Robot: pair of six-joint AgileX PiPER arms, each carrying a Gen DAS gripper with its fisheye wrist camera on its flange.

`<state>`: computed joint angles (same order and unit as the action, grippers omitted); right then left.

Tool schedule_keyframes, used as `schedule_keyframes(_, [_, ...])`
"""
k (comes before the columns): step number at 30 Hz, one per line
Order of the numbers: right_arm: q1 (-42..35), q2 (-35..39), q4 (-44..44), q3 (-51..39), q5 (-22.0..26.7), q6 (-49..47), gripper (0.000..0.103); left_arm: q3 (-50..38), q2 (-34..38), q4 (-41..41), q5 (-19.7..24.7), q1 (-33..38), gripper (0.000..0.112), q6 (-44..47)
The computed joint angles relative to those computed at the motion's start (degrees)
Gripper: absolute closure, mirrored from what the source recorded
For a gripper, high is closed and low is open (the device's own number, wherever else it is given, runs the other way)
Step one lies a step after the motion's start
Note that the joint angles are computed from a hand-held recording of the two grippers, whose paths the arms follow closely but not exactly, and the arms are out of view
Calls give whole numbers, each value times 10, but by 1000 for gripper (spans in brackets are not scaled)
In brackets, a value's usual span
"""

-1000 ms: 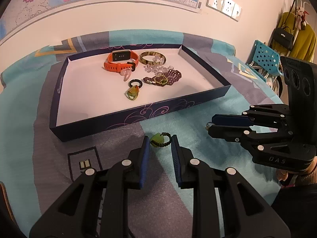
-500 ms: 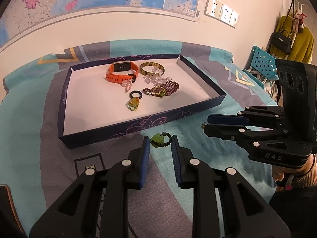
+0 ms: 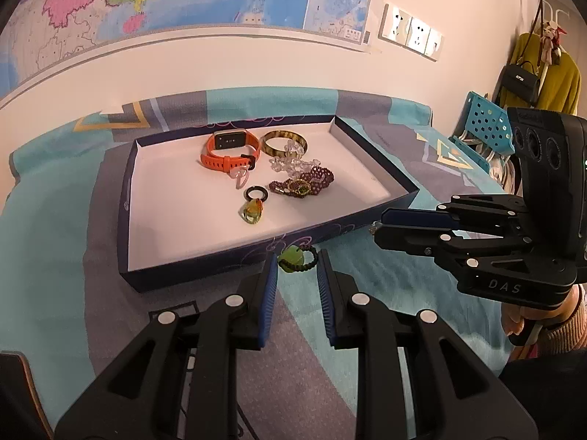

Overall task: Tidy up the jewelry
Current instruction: 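Close the left tool on the green ring while the right tool grasps the silver ring, then carry the green ring into the box with the left tool while the right tool carries the silver ring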

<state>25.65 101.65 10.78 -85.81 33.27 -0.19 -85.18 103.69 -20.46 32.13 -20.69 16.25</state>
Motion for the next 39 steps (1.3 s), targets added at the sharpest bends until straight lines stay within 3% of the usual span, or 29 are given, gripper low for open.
schedule_keyframes(39, [-18,66,-4,-104,31,-8,86,-101,66,38,24,10,90,-31])
